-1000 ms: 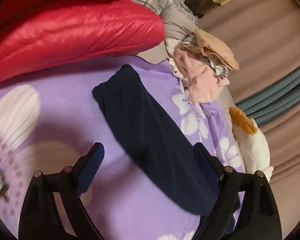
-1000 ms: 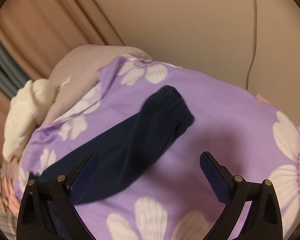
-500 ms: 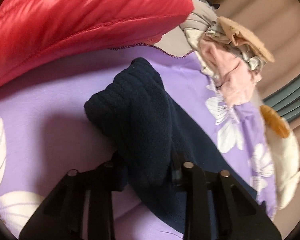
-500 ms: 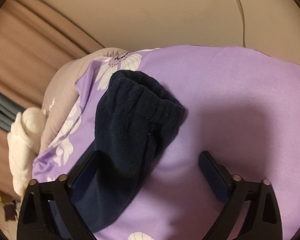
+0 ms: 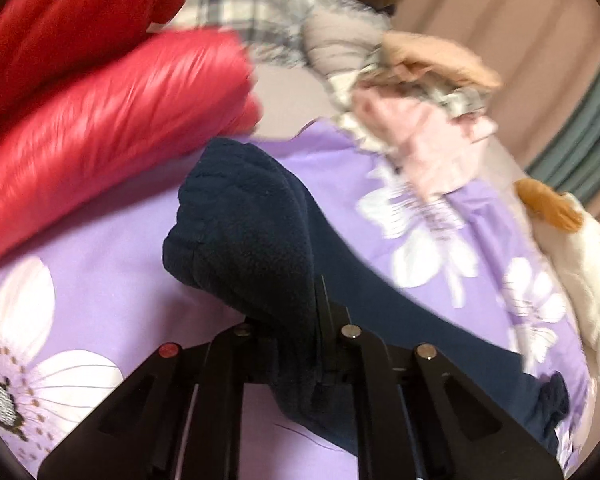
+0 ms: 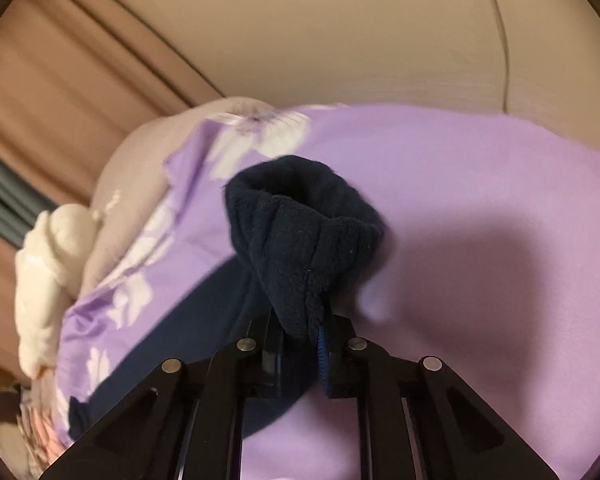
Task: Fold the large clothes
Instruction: 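Grasp the sleeve cuffs with the left gripper while the right gripper grasps the other cuff, then fold the held sleeves across the jacket body with both grippers and release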
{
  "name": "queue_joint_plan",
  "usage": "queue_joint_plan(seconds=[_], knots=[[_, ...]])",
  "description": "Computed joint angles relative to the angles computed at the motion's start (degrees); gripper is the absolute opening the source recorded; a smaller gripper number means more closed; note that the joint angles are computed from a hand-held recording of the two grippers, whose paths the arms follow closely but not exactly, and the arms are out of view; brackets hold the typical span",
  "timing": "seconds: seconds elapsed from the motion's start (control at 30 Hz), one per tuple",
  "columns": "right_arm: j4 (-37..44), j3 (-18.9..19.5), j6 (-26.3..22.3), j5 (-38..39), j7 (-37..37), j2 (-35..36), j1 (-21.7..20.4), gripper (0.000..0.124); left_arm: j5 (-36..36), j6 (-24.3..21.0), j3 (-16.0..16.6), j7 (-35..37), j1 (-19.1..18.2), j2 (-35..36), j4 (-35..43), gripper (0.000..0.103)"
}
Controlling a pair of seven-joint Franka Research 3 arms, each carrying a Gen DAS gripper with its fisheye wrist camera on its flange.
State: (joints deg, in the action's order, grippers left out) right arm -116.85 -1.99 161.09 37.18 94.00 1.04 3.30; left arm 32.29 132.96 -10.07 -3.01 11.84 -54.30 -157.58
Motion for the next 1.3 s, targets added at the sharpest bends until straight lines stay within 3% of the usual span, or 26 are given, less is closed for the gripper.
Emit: queue_joint_plan(seconds=[0.07,0.23,0.43,0.57,0.67,0.8,0.97,1.07,1.13,1.2,1.3], knots=[[0.6,0.2,-0.5,3.2,-3.8,-1.2,0.1,0.014,1.4,-0.9,-1.2,1.6,-0.4,-0.6,2.2,0.011],[2.0,1.0,0.8,-0.7,-6.2,-4.7,2.2,0.014,3.5,-2.2,-3.7,3.0,-1.6,-0.8,7.8,0.011],[9.6,4.4,-1.0,5.6,-15.3,-3.2,9.0,0.014,6.9,-5.5,-7.6,4.2,-3.7,1.2,14.9,0.011],[14.7,7.8,-3.8,5.8,-16.3,0.0,13.6,0.014,7.5,-6.7,-7.9,4.4,-5.8,1.0,17.3,0.011],[16.5,10.0,-3.9,-4.0,-11.9,2.3,17.4,0.014,8.3,-10.9,-9.4,6.8,-6.6,1.5,19.7,0.011],[22.7,12.4,-6.1,-7.8,-10.0,7.9,21.9,0.014,8.0,-11.0,-8.3,8.1,-9.4,0.3,19.5,0.012],[29.3,11.7,-8.6,-21.1,2.2,13.6,29.6,0.014,9.2,-13.9,-10.5,8.0,-9.3,-0.6,19.3,0.012],[29.8,13.4,-9.2,-20.0,3.6,15.1,30.6,0.014,9.1,-13.7,-9.8,8.5,-10.8,-1.0,18.4,0.012],[31.1,12.4,-11.3,-23.6,6.7,16.3,32.8,0.014,9.3,-14.3,-9.9,8.6,-10.8,-0.8,18.5,0.012],[31.1,11.4,-12.6,-26.7,9.0,16.3,33.8,0.019,9.2,-14.7,-9.9,8.2,-10.9,-0.8,18.6,0.012],[31.6,10.8,-15.4,-28.8,10.7,16.0,33.7,0.051,8.8,-14.3,-9.8,7.3,-11.4,-0.4,18.6,0.012]])
